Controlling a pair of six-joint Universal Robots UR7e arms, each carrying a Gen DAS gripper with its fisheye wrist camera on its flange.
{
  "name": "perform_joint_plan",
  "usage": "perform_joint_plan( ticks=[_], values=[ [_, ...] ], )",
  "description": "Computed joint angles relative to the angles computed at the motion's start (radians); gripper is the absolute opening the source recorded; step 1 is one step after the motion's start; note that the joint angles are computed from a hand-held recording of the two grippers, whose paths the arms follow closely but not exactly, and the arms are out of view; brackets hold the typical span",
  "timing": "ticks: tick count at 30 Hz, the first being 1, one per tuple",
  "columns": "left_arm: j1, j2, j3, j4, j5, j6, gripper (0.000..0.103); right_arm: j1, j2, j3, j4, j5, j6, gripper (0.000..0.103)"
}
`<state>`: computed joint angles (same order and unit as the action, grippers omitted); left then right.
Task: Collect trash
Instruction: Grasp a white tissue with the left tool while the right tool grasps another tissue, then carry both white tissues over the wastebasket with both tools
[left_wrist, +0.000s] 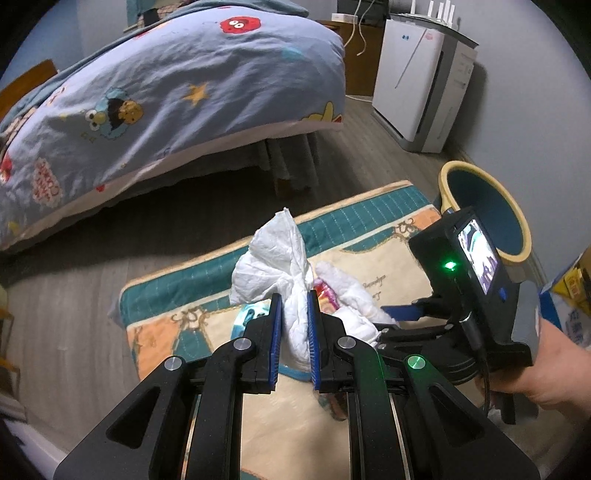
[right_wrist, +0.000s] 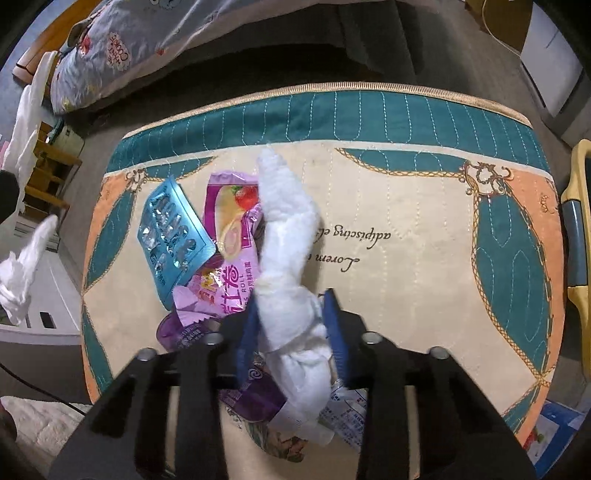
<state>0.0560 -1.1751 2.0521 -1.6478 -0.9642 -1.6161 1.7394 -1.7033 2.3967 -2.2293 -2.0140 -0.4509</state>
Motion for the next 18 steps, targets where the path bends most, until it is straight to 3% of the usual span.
perform_joint_plan(
  ticks=[12, 18],
  values=[
    [-0.013, 0.057, -0.059, 0.025, 0.025, -0.002, 0.014, -0.048, -0.113, -0.072, 0.079, 0.119, 0.023, 0.029],
    [-0.005, 0.103, -0.095, 0.003, 0.043, 0.018, 0.014, -0.107, -0.186, -0.118, 0.128, 0.175, 0.001, 0.029]
  ],
)
